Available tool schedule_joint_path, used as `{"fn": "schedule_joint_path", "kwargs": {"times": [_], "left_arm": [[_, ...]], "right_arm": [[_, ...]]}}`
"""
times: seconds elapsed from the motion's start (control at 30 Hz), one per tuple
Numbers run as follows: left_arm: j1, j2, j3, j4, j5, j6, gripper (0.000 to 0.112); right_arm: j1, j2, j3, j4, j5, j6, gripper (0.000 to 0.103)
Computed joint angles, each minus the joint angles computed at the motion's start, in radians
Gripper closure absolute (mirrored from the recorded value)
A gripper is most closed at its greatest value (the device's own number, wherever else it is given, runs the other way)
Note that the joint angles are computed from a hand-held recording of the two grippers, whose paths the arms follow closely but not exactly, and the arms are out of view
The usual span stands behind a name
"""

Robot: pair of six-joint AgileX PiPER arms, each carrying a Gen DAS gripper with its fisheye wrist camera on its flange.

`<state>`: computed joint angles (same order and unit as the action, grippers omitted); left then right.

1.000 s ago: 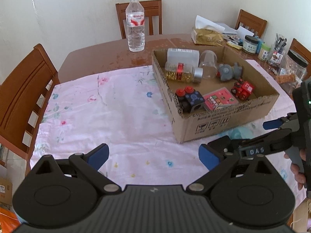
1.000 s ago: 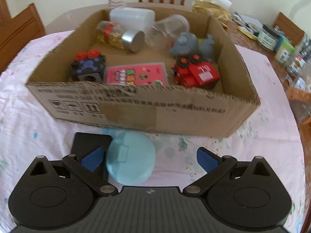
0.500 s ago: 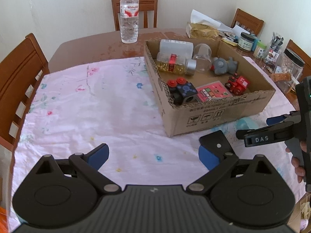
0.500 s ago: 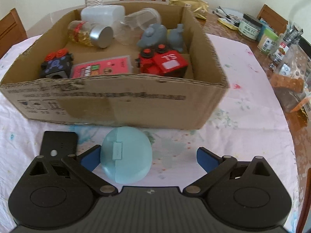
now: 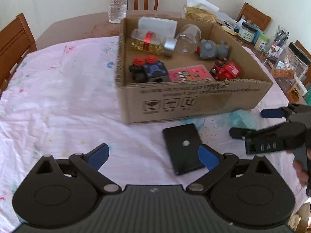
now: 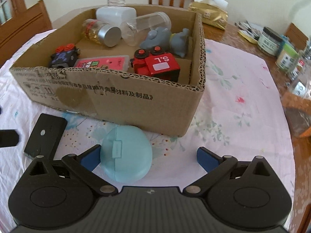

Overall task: Organize rigid objects
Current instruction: 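Grasp the light-blue round case with the right tool while the left tool grasps the black flat case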

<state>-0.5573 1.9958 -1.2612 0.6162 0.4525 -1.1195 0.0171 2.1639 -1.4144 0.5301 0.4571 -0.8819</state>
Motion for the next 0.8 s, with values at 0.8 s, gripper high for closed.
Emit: {"fn": "schedule_joint_path", "kwargs": {"times": [0.8], "left_arm": [[-0.026, 0.057, 0.017, 0.102, 0.134, -0.196, 0.009]], "right_arm": [[-0.044, 0.005, -0.002, 0.134, 0.049, -0.230, 0.000]]}}
